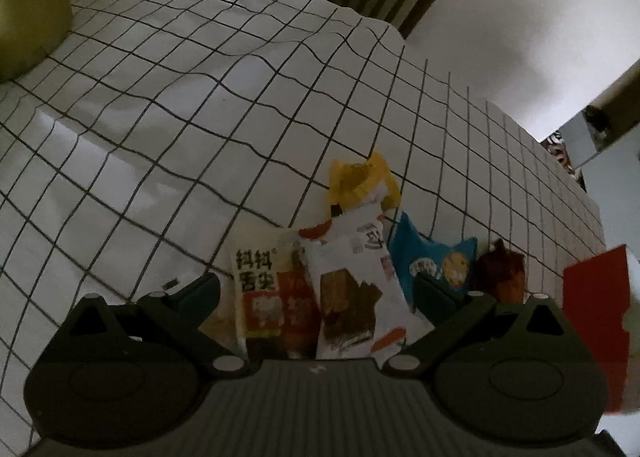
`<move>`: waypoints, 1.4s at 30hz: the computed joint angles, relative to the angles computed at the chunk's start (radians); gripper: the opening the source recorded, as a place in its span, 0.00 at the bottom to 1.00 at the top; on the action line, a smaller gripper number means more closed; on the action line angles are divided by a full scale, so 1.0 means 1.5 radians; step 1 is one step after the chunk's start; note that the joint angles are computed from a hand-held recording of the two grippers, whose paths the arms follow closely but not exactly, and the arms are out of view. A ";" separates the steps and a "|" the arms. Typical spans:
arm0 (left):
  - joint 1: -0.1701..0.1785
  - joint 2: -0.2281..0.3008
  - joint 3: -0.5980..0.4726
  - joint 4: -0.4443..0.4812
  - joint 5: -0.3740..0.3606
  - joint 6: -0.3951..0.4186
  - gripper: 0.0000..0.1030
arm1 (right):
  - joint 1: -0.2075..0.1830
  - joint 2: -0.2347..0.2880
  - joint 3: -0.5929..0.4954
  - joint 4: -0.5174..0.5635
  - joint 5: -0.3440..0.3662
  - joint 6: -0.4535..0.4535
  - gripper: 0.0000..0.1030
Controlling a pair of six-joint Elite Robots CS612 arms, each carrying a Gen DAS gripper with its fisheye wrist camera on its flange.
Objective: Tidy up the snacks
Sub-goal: 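Grasp the white chocolate packet with the left tool while the right tool grasps the round bun packet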
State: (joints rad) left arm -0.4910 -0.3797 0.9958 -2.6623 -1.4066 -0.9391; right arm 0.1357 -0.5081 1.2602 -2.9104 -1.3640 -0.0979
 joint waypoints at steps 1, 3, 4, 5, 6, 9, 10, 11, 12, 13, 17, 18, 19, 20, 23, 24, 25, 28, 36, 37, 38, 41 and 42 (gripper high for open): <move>0.000 0.004 -0.008 0.007 0.000 -0.002 1.00 | 0.001 0.004 -0.008 0.008 -0.001 -0.001 0.84; 0.000 0.012 -0.024 0.024 0.006 -0.011 0.99 | 0.002 0.013 -0.022 0.022 -0.005 -0.001 0.81; 0.000 0.016 -0.030 0.028 0.005 -0.016 0.99 | 0.003 0.017 -0.029 0.028 -0.008 -0.001 0.79; 0.001 0.019 -0.034 0.028 0.001 -0.021 0.99 | 0.004 0.021 -0.036 0.033 -0.009 0.000 0.78; 0.001 0.021 -0.038 0.030 0.000 -0.025 0.99 | 0.004 0.026 -0.043 0.038 -0.008 0.001 0.77; 0.002 0.027 -0.049 0.040 -0.002 -0.037 0.96 | 0.006 0.036 -0.060 0.049 -0.006 -0.001 0.75; 0.003 0.029 -0.052 0.041 -0.006 -0.040 0.91 | 0.007 0.038 -0.065 0.054 -0.004 -0.002 0.74; 0.004 0.031 -0.056 0.043 -0.014 -0.042 0.89 | 0.008 0.041 -0.070 0.058 -0.004 -0.002 0.74; 0.004 0.033 -0.060 0.048 -0.013 -0.044 0.89 | 0.008 0.043 -0.074 0.062 -0.006 -0.003 0.74; 0.003 0.034 -0.062 0.049 -0.009 -0.044 0.89 | 0.009 0.045 -0.077 0.066 -0.005 -0.003 0.73; 0.001 0.035 -0.065 0.050 -0.001 -0.045 0.84 | 0.011 0.052 -0.088 0.076 -0.012 -0.006 0.68; 0.001 0.036 -0.066 0.052 0.001 -0.043 0.80 | 0.012 0.053 -0.090 0.079 -0.013 -0.008 0.66; 0.000 0.036 -0.068 0.056 0.004 -0.041 0.75 | 0.013 0.054 -0.091 0.080 -0.016 -0.011 0.64; -0.001 0.036 -0.070 0.061 0.006 -0.038 0.73 | 0.014 0.055 -0.092 0.079 -0.023 -0.013 0.62; 0.000 0.034 -0.071 0.067 -0.001 -0.043 0.70 | 0.016 0.057 -0.094 0.078 -0.034 -0.010 0.59; 0.001 0.033 -0.070 0.065 -0.008 -0.051 0.68 | 0.016 0.057 -0.094 0.079 -0.035 -0.009 0.59; 0.003 0.031 -0.068 0.061 -0.020 -0.059 0.69 | 0.015 0.057 -0.094 0.079 -0.033 -0.008 0.59; 0.005 0.033 -0.073 0.068 -0.041 -0.062 0.69 | 0.014 0.058 -0.096 0.080 -0.030 -0.005 0.59; -0.007 0.043 -0.095 0.100 -0.016 -0.020 0.59 | 0.016 0.059 -0.095 0.076 -0.038 -0.005 0.57; -0.007 0.043 -0.095 0.102 -0.016 -0.018 0.54 | 0.016 0.059 -0.096 0.074 -0.038 -0.004 0.56; -0.007 0.042 -0.092 0.098 -0.016 -0.017 0.53 | 0.016 0.059 -0.094 0.071 -0.037 -0.002 0.55; -0.007 0.037 -0.080 0.080 -0.016 -0.016 0.49 | 0.014 0.058 -0.088 0.059 -0.036 0.003 0.53; -0.007 0.036 -0.076 0.077 -0.015 -0.014 0.48 | 0.014 0.057 -0.087 0.055 -0.038 0.007 0.53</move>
